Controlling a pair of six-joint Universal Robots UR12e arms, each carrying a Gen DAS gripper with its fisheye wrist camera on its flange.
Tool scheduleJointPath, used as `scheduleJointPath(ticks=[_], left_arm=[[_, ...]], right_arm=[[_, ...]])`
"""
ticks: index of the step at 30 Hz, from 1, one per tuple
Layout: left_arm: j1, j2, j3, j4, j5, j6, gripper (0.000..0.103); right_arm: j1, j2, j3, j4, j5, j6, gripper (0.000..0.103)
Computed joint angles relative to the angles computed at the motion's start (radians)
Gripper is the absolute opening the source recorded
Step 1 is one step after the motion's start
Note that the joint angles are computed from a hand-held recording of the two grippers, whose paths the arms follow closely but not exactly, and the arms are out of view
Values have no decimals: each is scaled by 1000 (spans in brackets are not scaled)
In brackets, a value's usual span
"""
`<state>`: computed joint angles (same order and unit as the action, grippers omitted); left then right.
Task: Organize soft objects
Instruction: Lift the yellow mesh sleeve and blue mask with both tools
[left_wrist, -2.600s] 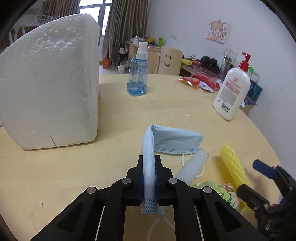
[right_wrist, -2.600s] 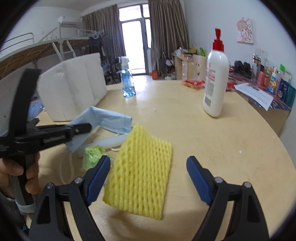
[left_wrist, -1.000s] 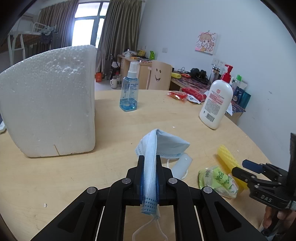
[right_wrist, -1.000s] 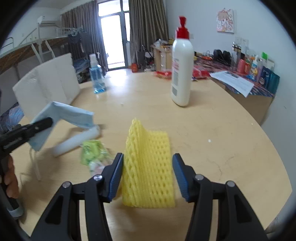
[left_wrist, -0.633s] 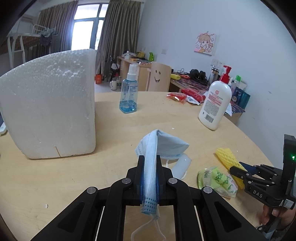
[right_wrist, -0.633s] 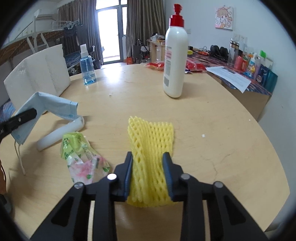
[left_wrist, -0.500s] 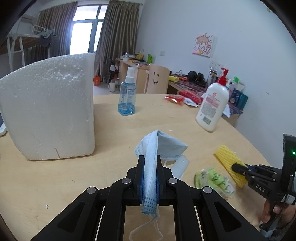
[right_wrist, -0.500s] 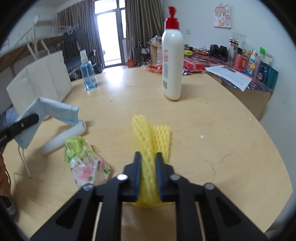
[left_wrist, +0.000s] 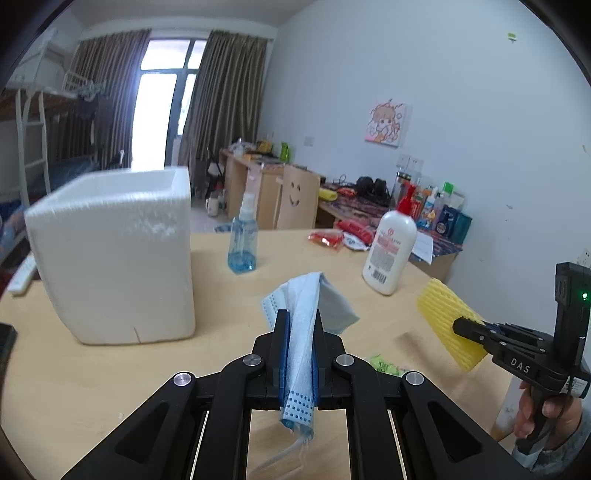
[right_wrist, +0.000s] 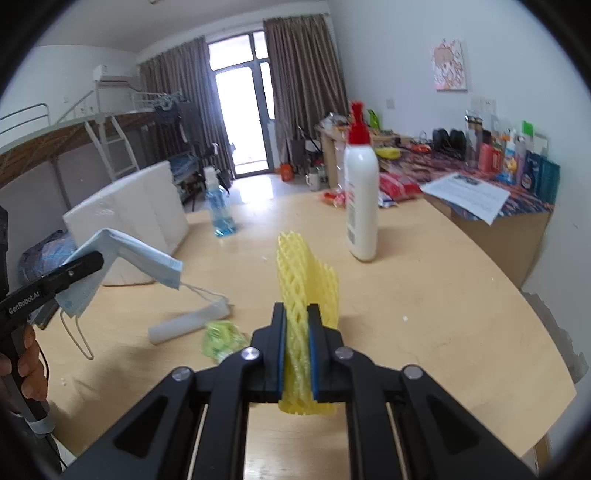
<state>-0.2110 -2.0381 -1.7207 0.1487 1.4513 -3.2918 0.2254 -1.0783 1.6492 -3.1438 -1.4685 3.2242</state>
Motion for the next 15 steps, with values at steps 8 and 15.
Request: scheduleJointPath(ticks=[8, 15], left_arm=[[-10, 34, -25, 89, 74, 38, 10], [-12, 71, -59, 141, 118, 48, 10]], right_arm=[[4, -20, 29, -107, 46, 0, 13], [8, -25, 37, -177, 105, -15, 13]])
